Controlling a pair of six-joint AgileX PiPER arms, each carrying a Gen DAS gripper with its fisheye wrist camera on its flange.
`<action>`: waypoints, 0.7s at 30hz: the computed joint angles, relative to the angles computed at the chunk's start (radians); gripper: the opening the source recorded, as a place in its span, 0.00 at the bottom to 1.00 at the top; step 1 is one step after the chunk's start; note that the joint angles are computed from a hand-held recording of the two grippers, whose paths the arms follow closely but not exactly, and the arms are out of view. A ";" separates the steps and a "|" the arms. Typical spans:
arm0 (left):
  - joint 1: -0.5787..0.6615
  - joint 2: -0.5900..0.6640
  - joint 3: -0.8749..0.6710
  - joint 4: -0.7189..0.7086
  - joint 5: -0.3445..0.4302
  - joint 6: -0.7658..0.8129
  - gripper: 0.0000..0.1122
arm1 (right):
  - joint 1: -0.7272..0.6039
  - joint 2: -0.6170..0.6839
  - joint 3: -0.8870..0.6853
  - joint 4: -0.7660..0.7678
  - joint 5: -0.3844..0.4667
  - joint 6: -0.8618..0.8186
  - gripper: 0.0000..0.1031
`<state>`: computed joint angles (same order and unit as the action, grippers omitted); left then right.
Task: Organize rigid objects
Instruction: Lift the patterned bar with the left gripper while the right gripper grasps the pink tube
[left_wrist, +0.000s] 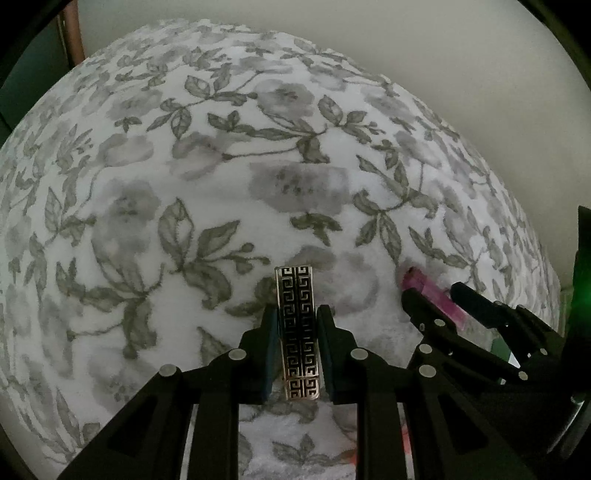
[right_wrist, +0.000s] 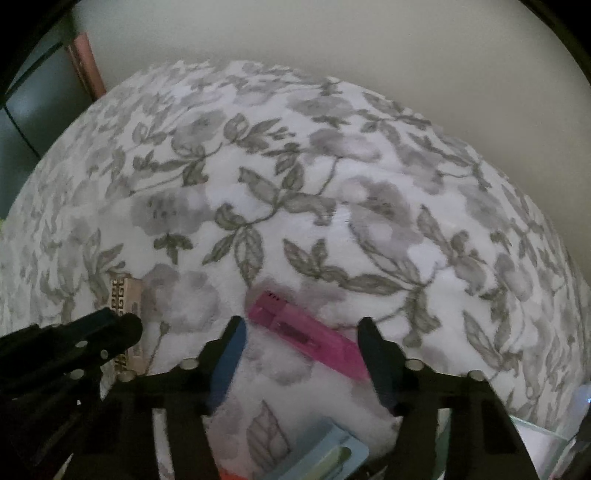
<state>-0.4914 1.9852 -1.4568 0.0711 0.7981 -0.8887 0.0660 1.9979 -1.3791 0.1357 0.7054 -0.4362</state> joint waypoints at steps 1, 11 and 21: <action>0.001 0.008 -0.008 -0.005 0.002 0.004 0.20 | 0.003 0.003 0.000 -0.012 -0.001 0.008 0.50; -0.022 0.059 -0.068 0.026 0.047 0.012 0.20 | -0.029 -0.024 0.017 0.033 0.023 0.000 0.26; -0.010 -0.041 0.002 0.043 -0.027 -0.046 0.19 | -0.055 -0.071 0.022 0.059 0.042 0.012 0.20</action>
